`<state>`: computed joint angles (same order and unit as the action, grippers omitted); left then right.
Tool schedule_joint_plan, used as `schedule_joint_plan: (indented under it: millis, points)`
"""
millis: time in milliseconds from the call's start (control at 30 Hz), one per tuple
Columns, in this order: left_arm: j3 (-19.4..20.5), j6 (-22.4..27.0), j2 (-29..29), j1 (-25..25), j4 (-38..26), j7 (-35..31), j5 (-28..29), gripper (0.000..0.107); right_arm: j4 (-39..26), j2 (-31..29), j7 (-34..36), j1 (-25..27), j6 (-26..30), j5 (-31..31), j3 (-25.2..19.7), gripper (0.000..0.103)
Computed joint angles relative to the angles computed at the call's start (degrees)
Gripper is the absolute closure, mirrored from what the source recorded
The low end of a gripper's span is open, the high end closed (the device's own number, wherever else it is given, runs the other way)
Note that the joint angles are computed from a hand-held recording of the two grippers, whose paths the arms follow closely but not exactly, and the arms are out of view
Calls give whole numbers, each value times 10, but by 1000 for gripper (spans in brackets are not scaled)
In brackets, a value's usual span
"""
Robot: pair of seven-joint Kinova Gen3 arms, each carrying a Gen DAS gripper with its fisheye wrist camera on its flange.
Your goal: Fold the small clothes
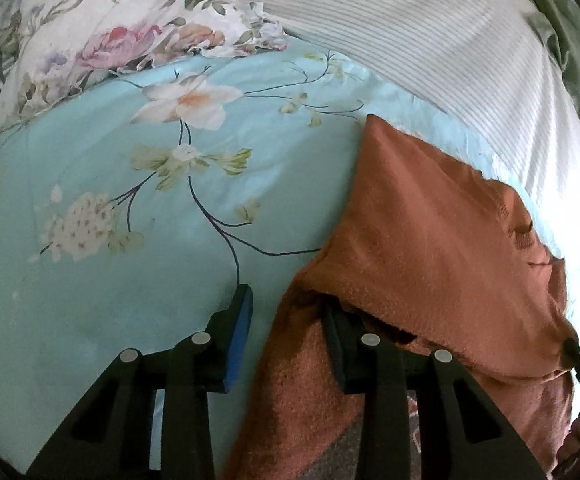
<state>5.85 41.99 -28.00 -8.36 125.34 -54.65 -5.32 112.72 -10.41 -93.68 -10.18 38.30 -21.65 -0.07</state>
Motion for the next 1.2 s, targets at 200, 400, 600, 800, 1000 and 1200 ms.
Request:
schedule_joint_plan:
  millis: [200, 400, 600, 800, 1000, 1200]
  points:
    - [10, 4, 1, -3, -3, 7, -4, 72, 3, -42, -34, 6, -36, 37, -48, 97]
    - [23, 12, 7, -5, -8, 21, -20, 71, -37, 49, 47, -67, 22, -7, -2, 97]
    - [-5, 26, 11, 12, -17, -5, -8, 70, -22, 15, 9, -7, 22, 16, -22, 97]
    - [-38, 76, -13, 38, -37, -47, 18, 73, -18, -31, 19, -2, 64, 21, -3, 96]
    - [-57, 48, -39, 65, -54, -109, 60, 72, -4, -27, 53, -30, 63, -26, 5, 96]
    - [-97, -3, 53, 114, -65, -198, 111, 72, 7, -12, 48, -31, 54, -34, -9, 96]
